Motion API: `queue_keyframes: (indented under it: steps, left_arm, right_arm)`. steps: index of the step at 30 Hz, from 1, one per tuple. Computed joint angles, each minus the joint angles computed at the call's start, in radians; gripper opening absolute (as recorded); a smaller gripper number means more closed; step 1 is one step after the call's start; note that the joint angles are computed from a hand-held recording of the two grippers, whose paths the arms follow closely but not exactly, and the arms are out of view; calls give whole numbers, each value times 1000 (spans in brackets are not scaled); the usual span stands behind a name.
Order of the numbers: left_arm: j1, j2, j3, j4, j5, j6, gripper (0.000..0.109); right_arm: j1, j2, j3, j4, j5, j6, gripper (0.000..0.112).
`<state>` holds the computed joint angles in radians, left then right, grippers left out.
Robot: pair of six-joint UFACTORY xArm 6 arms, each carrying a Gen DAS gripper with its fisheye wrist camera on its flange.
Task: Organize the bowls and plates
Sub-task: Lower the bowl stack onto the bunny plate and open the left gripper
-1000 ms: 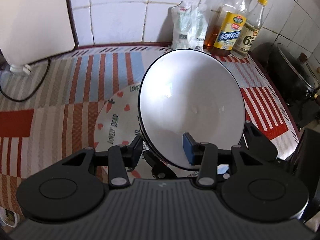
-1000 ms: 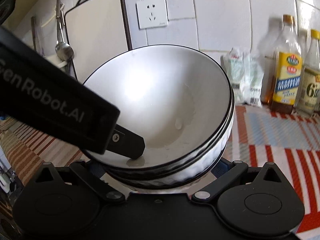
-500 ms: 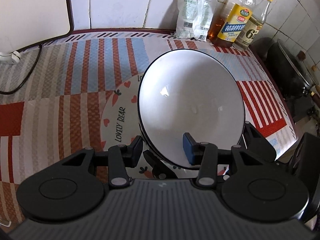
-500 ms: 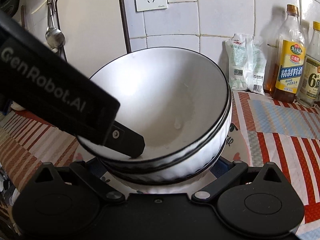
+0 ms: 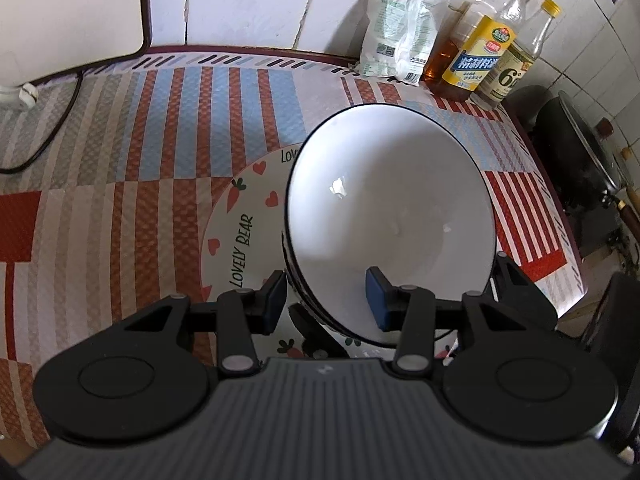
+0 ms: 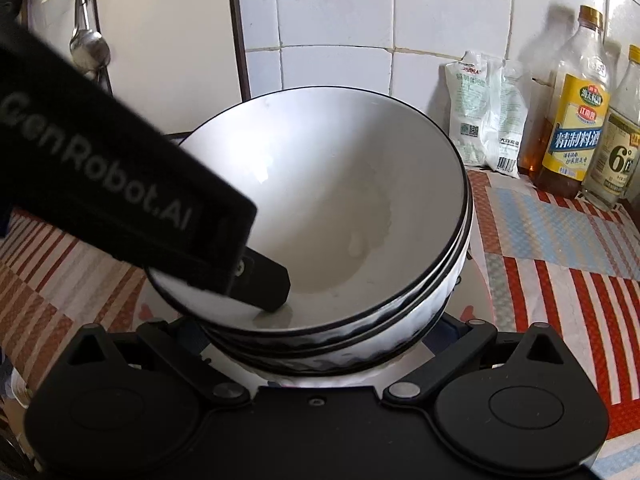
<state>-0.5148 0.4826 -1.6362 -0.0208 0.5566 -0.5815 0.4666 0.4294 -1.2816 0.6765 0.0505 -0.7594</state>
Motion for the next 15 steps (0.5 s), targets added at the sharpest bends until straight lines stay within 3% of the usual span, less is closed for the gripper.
queue_keyframes:
  steps: [2,5,10,15]
  left_arm:
    - [4,4,-7,-19,6,12,42]
    - [13,2,1,-82,3,24,42]
    - [9,12,-36,-30,57,-38,40]
    - [-6,5,-65,128,108,-166,42]
  right_arm:
    - [-8,-4,7,-41,6,23,103]
    - [-20,-34,57,-180,-7,169,103]
    - [-11,-117,123,-9,21,-30,103]
    - [-42,-183,166,-109,65,38,103]
